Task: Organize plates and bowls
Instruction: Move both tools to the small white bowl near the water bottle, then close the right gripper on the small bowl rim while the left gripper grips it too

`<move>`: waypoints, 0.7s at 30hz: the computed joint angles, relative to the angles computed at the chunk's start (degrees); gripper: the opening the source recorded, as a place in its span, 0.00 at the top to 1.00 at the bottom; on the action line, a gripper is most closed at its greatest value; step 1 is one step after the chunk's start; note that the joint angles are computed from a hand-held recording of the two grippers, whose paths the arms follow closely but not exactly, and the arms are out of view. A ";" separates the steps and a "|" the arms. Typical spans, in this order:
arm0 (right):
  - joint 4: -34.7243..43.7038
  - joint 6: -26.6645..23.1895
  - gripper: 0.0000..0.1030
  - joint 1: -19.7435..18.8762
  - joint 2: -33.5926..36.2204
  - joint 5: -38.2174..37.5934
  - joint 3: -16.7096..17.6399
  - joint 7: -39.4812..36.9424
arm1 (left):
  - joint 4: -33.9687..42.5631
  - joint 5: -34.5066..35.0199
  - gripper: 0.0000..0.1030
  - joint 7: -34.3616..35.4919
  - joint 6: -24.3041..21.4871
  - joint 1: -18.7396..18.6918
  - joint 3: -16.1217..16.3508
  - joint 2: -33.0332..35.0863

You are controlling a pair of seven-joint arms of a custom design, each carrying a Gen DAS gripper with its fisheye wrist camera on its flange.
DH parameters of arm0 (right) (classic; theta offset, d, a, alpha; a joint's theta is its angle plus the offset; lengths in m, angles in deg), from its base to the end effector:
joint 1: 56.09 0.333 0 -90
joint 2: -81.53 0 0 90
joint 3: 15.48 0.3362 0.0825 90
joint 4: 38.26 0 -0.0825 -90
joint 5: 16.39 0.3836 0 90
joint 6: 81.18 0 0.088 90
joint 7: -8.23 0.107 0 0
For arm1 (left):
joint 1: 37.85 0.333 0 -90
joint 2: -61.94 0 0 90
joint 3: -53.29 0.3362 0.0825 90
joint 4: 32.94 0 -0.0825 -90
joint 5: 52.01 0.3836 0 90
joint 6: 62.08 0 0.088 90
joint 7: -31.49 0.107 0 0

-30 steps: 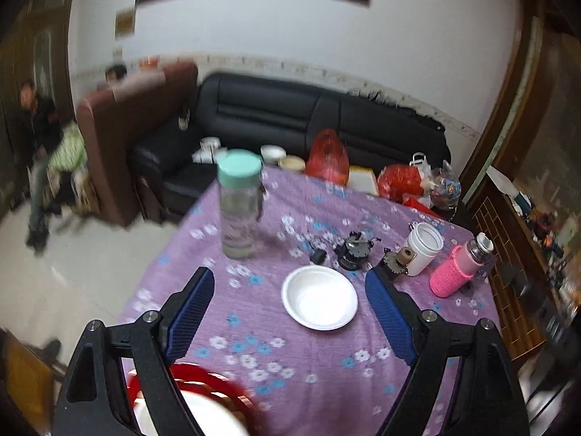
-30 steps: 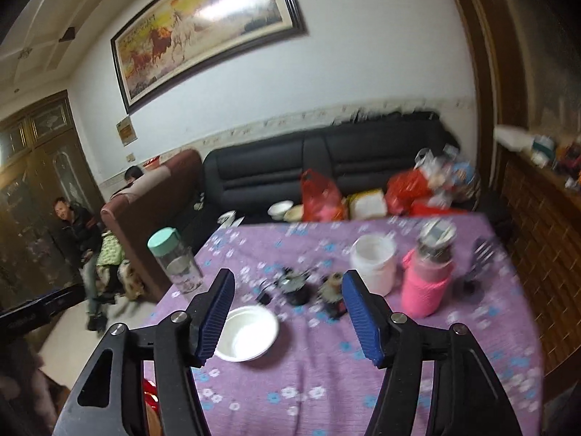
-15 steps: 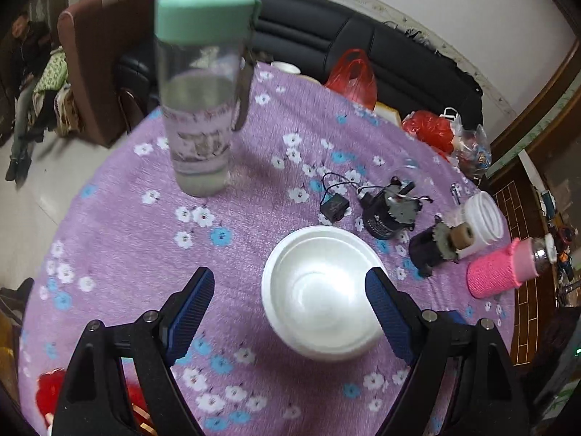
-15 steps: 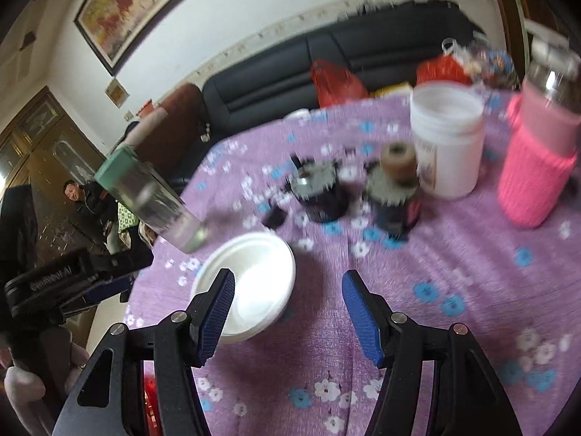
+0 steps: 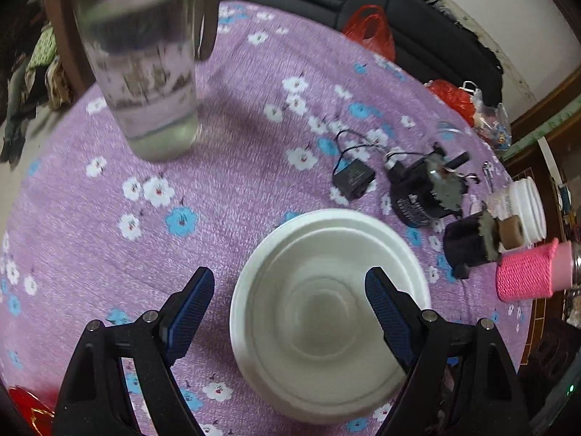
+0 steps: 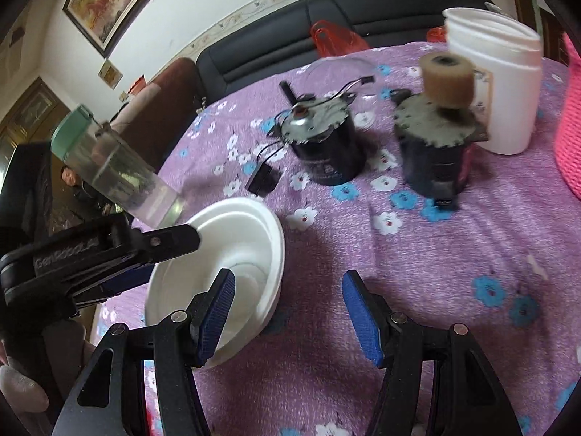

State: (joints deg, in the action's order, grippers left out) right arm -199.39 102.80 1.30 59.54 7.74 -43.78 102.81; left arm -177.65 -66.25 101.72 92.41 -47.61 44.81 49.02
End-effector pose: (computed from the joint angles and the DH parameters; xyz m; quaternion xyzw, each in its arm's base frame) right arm 0.3684 0.1610 0.3954 -0.6449 0.6721 -0.0264 0.3629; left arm 0.4469 -0.1398 0.4186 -0.7661 0.6094 -0.2014 0.0339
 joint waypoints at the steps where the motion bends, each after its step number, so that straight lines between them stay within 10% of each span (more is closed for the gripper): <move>1: 0.22 0.20 0.36 0.94 0.39 0.06 -0.74 -0.17 | 0.24 -0.56 0.19 0.47 -0.37 -0.24 0.22 0.31; 7: 1.20 0.02 0.51 5.70 1.35 -0.15 -4.91 -1.27 | 2.05 -2.23 0.79 3.35 -3.46 -0.93 0.15 2.07; 15: 0.15 -1.87 0.78 0.62 0.06 2.40 -0.68 -1.93 | 1.33 0.48 0.85 1.14 -4.26 -0.82 -0.93 0.90; 21: -1.82 -3.01 0.81 -4.33 -4.05 4.44 3.66 -1.95 | -0.66 -0.36 0.85 1.92 -5.27 -1.91 -0.97 -2.87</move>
